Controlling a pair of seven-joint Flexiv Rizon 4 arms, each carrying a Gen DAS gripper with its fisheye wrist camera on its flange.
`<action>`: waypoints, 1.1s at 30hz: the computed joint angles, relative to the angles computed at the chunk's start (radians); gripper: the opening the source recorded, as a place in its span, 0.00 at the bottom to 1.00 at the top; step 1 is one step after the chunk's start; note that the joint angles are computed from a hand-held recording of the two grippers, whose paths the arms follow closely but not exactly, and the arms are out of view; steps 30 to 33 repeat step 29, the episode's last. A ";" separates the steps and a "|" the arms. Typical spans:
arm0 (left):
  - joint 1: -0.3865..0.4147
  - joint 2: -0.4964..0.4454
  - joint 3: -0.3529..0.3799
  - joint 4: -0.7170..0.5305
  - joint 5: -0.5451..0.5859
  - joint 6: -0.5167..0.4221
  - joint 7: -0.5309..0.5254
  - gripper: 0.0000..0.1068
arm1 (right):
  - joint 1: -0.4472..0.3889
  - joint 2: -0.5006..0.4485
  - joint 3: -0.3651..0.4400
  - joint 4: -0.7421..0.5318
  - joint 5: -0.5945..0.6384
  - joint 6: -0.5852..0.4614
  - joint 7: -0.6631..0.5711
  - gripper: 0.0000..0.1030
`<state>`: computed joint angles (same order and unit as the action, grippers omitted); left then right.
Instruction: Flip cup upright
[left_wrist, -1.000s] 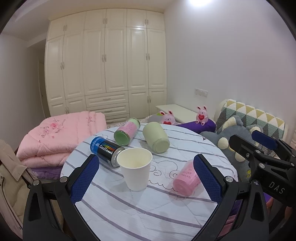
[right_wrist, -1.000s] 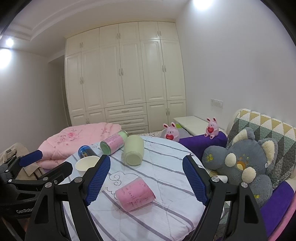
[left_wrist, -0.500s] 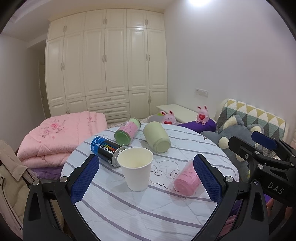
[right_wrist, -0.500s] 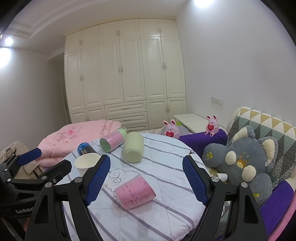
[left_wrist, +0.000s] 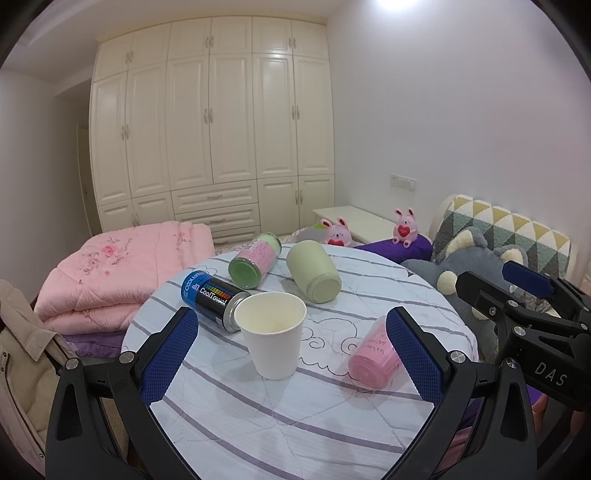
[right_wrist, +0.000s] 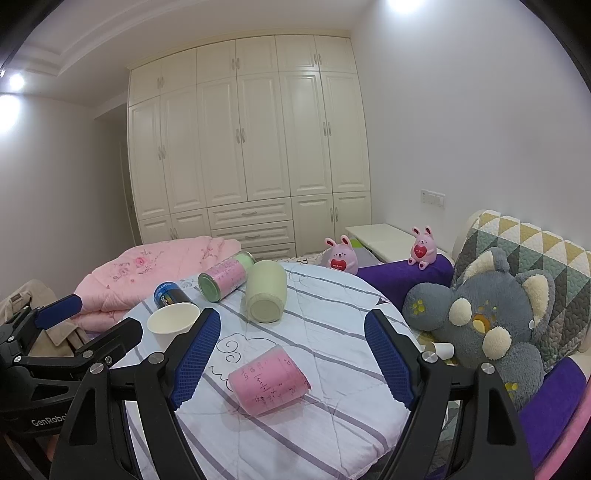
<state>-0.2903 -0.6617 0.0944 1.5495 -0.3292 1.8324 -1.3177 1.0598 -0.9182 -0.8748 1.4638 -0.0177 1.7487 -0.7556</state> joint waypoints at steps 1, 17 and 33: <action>0.000 0.000 0.000 0.000 0.000 0.000 0.000 0.96 | 0.001 0.001 -0.001 0.002 0.000 -0.001 0.000 0.79; 0.008 -0.002 -0.007 -0.002 0.009 -0.005 0.000 0.96 | -0.005 0.009 0.013 0.004 -0.006 -0.004 0.004 0.79; 0.029 0.002 -0.031 0.001 0.021 -0.018 -0.004 0.96 | -0.012 0.015 0.023 0.006 -0.028 -0.021 0.021 0.79</action>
